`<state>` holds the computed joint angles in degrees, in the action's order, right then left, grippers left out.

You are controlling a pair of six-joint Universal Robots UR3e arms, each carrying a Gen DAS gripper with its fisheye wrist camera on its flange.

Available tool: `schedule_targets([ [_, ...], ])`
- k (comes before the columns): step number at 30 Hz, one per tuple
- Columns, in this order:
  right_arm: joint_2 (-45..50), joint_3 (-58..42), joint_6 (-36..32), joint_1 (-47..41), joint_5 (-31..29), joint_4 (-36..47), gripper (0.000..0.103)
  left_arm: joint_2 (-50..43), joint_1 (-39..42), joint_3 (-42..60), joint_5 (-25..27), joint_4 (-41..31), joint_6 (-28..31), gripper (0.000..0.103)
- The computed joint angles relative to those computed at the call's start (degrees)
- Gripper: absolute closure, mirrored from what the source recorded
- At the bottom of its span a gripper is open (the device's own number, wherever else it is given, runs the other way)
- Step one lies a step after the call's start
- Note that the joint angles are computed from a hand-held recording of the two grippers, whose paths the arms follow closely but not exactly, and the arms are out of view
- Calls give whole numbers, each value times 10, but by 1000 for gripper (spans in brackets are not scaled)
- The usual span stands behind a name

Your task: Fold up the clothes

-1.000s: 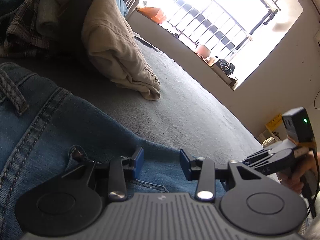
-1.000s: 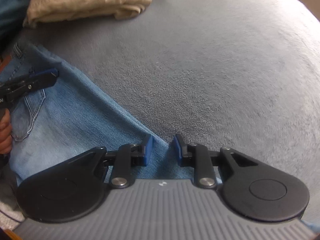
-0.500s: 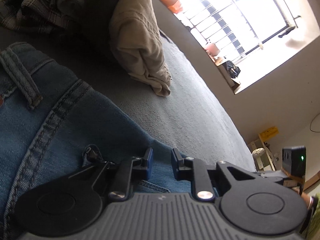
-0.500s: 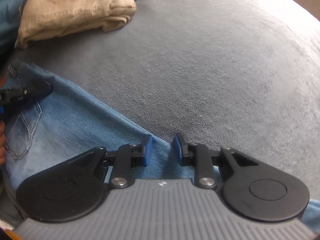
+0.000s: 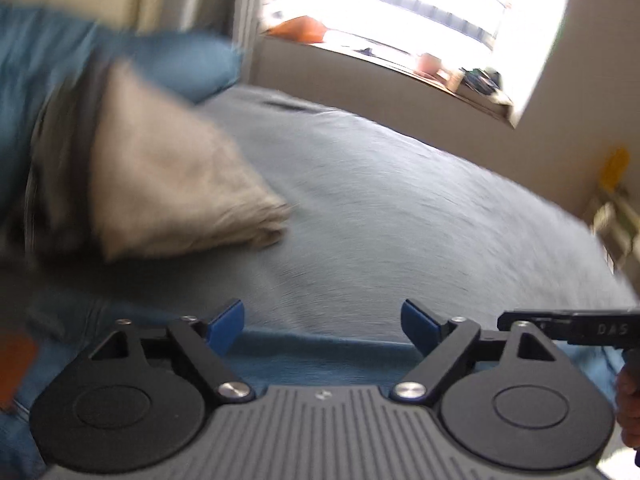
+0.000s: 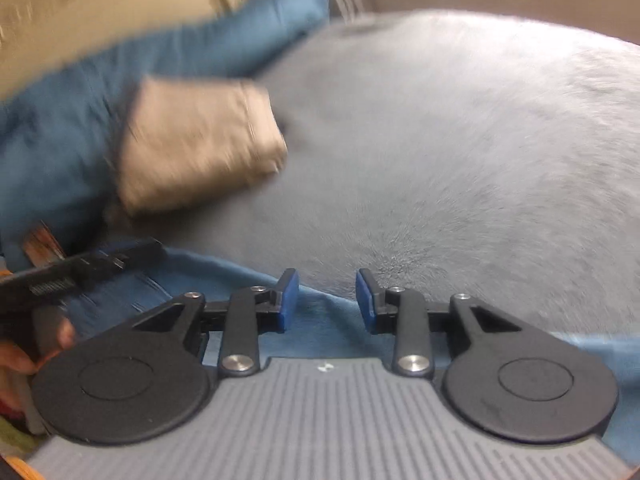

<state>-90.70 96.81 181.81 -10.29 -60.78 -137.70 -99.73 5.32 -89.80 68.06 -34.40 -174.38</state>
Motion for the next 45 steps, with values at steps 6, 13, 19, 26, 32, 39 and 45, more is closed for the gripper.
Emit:
schedule_targets([
  [6,-213,196,3,-135,51,-7,62,-2,-135,125,164,-139,-93,13],
  [13,-329,303,51,-287,111,81,59,63,-209,97,309,-262,-220,14],
  [19,-338,337,68,-345,171,139,56,186,-256,76,418,-331,-199,14],
  [26,-382,315,93,-334,178,186,54,329,-232,85,437,-395,-178,13],
  [32,-368,289,114,-301,215,168,54,364,-197,161,396,-454,-187,10],
  [39,-455,301,115,-371,247,238,54,250,-306,143,369,-356,-174,10],
  [45,-459,329,141,-401,260,201,52,139,-312,158,323,-296,-183,10],
])
